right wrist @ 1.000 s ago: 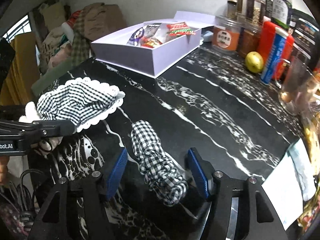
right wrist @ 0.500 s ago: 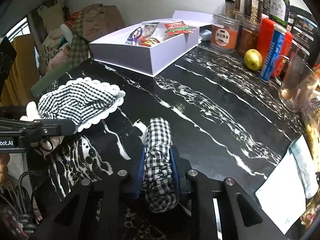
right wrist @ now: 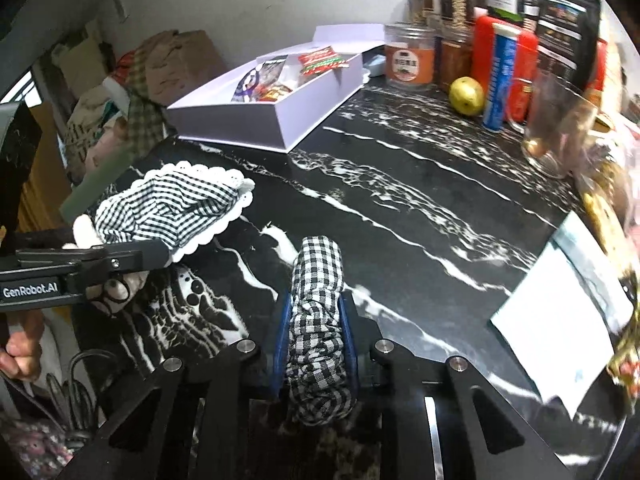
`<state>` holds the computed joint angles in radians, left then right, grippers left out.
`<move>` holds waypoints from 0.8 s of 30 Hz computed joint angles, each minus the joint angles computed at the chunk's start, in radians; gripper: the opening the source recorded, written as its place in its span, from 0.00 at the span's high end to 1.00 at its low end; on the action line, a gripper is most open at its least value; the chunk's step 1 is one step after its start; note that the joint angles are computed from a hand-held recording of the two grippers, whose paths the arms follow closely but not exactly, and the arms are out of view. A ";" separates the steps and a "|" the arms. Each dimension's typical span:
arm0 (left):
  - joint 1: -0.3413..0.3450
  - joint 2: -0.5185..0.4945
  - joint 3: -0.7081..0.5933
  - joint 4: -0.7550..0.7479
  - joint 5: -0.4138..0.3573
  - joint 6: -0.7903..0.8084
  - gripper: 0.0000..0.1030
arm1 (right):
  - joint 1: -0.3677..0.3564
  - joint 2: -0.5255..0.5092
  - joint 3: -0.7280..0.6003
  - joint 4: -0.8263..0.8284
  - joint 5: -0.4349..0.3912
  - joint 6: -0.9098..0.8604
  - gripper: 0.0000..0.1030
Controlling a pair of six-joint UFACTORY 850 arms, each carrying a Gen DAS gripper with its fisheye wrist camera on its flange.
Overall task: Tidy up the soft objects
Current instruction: 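Carry the cloth and scrunchie in both grippers over the white box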
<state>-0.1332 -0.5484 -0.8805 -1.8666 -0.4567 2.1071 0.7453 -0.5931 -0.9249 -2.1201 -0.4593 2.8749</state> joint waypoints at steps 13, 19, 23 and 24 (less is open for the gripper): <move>0.023 0.088 0.099 -0.084 -0.106 0.144 0.54 | 0.078 0.066 0.047 0.074 -0.097 -0.010 0.78; 0.038 0.135 0.130 -0.089 -0.163 0.184 0.54 | 0.105 0.097 0.050 0.119 -0.145 -0.059 0.78; 0.045 0.161 0.130 -0.081 -0.192 0.192 0.54 | 0.109 0.121 0.043 0.127 -0.174 -0.102 0.78; 0.046 0.168 0.126 -0.081 -0.201 0.196 0.54 | 0.106 0.125 0.040 0.122 -0.177 -0.110 0.78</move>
